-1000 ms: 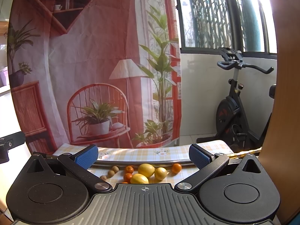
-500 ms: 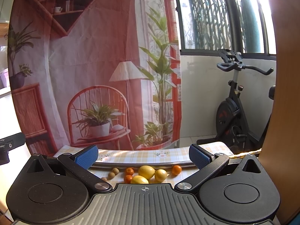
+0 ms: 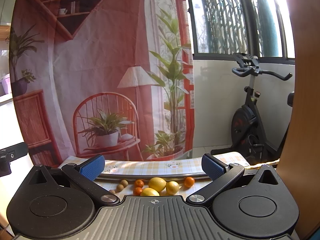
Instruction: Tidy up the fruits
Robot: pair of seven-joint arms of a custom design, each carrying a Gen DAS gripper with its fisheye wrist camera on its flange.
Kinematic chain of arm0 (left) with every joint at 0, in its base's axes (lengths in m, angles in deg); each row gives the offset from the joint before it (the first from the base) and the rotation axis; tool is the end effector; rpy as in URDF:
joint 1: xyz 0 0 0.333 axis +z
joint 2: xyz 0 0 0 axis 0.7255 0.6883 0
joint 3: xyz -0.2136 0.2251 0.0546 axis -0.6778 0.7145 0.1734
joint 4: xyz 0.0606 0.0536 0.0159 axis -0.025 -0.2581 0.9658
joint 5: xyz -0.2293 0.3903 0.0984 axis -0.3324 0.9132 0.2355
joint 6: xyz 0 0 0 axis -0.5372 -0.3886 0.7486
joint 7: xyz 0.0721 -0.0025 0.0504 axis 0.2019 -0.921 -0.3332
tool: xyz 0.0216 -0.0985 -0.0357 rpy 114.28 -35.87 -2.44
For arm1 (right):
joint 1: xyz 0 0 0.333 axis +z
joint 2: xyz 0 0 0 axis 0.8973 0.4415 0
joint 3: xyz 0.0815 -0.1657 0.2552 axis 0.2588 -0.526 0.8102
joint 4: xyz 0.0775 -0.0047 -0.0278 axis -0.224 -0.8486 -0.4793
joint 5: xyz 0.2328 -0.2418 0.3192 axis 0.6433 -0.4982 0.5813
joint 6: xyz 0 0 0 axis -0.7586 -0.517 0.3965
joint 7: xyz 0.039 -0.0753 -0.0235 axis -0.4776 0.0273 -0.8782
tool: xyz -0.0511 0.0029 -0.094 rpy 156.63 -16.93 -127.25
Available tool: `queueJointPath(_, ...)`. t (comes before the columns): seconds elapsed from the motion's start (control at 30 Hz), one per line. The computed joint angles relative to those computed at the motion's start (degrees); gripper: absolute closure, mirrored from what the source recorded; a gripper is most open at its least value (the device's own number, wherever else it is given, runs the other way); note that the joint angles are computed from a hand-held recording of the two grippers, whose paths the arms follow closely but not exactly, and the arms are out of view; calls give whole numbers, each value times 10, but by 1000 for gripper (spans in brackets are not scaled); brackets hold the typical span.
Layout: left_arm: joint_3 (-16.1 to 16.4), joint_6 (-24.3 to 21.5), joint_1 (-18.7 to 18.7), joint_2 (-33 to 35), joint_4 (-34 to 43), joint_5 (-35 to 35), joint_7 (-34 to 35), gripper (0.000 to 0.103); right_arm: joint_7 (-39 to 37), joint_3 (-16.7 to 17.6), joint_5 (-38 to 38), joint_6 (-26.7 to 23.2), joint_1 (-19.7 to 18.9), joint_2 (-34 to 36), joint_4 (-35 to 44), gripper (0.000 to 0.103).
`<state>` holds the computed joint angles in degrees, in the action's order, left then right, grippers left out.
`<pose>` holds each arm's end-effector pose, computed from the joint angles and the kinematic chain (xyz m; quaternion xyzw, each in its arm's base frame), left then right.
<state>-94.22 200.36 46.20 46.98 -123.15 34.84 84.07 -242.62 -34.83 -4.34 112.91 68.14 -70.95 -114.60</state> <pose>0.4539 -0.1501 0.5887 -0.4667 0.6300 -0.4633 0.4132 0.4361 0.2272 0.5437 -0.4423 0.6812 -0.4502 0.3712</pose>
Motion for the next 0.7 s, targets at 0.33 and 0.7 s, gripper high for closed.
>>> queueJointPath(0.33,1,0,0,0,0,2,-1,0,3,-1,-3,-2,3,1,0,0)
queueJointPath(0.7,-2,1,5,3,2,0,-4,0,1,-3,1,-3,3,0,-1,0)
